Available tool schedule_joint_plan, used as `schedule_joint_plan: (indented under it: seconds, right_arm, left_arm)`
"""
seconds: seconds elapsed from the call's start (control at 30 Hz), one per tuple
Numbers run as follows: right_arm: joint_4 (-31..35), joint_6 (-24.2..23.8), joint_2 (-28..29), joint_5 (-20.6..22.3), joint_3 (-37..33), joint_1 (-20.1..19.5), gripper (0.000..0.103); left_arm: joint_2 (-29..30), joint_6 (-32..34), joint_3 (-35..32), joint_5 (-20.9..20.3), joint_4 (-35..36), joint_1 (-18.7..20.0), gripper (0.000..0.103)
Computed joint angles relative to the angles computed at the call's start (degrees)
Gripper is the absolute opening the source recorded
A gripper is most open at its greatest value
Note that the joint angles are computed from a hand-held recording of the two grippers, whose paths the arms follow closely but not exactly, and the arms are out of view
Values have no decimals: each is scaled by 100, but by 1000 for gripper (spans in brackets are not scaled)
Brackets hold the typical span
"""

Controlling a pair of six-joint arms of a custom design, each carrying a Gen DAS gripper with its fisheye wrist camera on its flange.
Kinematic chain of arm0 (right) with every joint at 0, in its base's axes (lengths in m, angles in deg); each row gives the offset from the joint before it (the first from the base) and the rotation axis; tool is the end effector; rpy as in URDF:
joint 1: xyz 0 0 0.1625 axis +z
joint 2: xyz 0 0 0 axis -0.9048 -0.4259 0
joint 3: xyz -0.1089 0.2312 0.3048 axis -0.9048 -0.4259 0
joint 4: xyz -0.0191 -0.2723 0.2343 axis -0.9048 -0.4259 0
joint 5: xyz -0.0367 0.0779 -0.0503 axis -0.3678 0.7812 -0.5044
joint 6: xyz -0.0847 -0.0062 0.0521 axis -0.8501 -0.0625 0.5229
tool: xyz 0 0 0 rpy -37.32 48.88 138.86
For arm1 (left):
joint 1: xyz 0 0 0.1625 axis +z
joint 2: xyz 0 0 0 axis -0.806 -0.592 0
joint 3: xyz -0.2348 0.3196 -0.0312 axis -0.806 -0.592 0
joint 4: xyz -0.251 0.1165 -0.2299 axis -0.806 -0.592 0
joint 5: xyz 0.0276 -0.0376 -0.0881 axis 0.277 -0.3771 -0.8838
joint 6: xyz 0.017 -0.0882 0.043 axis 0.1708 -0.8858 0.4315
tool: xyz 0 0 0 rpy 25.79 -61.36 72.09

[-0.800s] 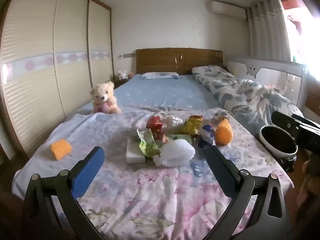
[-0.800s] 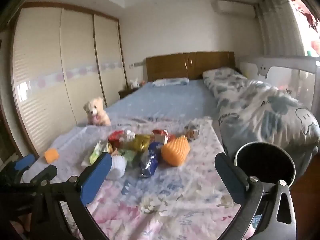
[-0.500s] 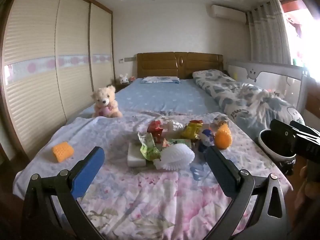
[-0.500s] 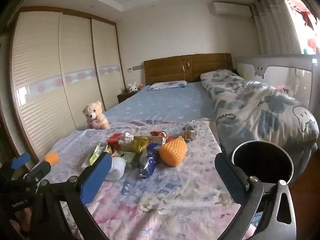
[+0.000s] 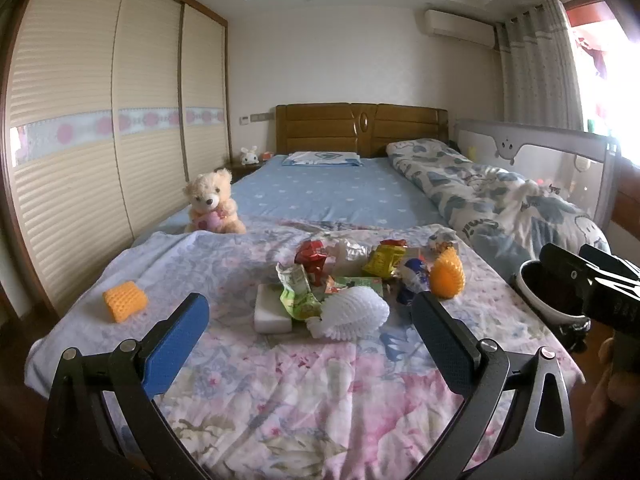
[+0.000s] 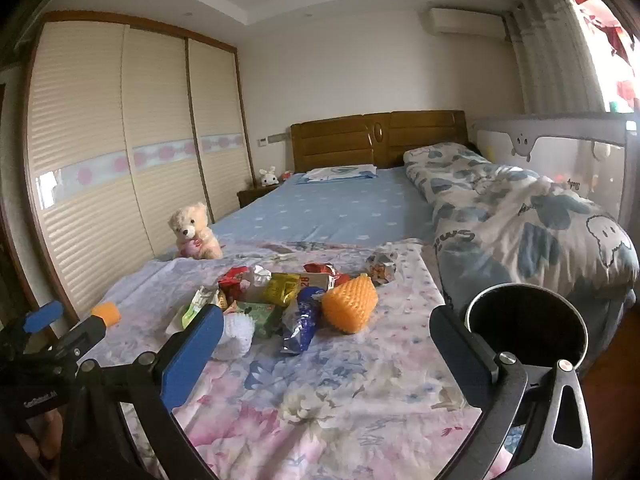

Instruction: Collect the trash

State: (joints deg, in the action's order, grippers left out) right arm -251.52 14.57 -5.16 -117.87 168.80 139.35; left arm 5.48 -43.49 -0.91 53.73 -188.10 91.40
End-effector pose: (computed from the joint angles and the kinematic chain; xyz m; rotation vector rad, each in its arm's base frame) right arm -0.0310 -0.6742 0.3629 0.8239 -2.3043 1.2412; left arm -0.3953 -0.5964 -0.0737 0.3272 1.8543 -1.3944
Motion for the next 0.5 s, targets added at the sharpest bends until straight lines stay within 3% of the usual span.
schedule_joint_plan:
  seconds: [0.5]
  right_arm:
    - [98,-10,-31,147,15,7,103]
  left_arm:
    - [4,-38,-42,24,57,-1,103]
